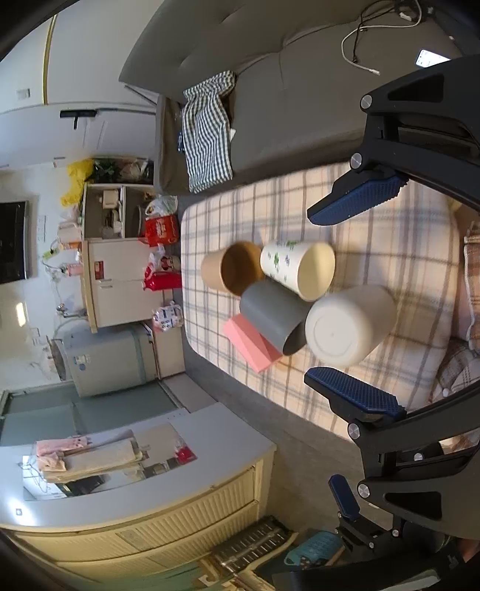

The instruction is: Flip cup upside down

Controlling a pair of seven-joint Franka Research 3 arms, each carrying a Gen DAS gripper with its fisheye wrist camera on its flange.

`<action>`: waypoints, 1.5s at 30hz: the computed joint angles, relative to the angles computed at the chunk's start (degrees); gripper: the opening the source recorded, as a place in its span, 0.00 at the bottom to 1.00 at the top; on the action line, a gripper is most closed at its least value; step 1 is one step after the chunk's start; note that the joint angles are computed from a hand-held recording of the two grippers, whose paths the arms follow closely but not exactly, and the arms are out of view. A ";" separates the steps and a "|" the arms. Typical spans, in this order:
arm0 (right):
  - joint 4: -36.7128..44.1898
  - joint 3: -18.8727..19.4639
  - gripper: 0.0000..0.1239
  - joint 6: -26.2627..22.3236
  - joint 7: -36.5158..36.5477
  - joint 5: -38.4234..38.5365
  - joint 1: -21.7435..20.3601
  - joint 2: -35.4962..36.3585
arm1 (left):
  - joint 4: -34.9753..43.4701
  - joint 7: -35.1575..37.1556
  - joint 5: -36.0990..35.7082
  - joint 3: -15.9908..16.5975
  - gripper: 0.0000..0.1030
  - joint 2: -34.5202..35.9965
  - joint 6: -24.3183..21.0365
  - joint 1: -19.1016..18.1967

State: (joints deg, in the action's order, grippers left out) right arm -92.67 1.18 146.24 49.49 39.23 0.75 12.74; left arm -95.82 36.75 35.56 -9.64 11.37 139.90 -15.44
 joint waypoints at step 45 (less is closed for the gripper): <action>-13.77 -1.32 0.83 8.09 -2.48 1.57 0.05 -4.36 | -8.37 -20.25 19.61 -0.54 1.00 -4.22 3.72 -0.76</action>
State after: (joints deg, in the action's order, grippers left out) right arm -106.44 -0.15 154.33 47.01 40.79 0.80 8.38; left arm -104.19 16.50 55.17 -10.18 7.15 143.62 -16.20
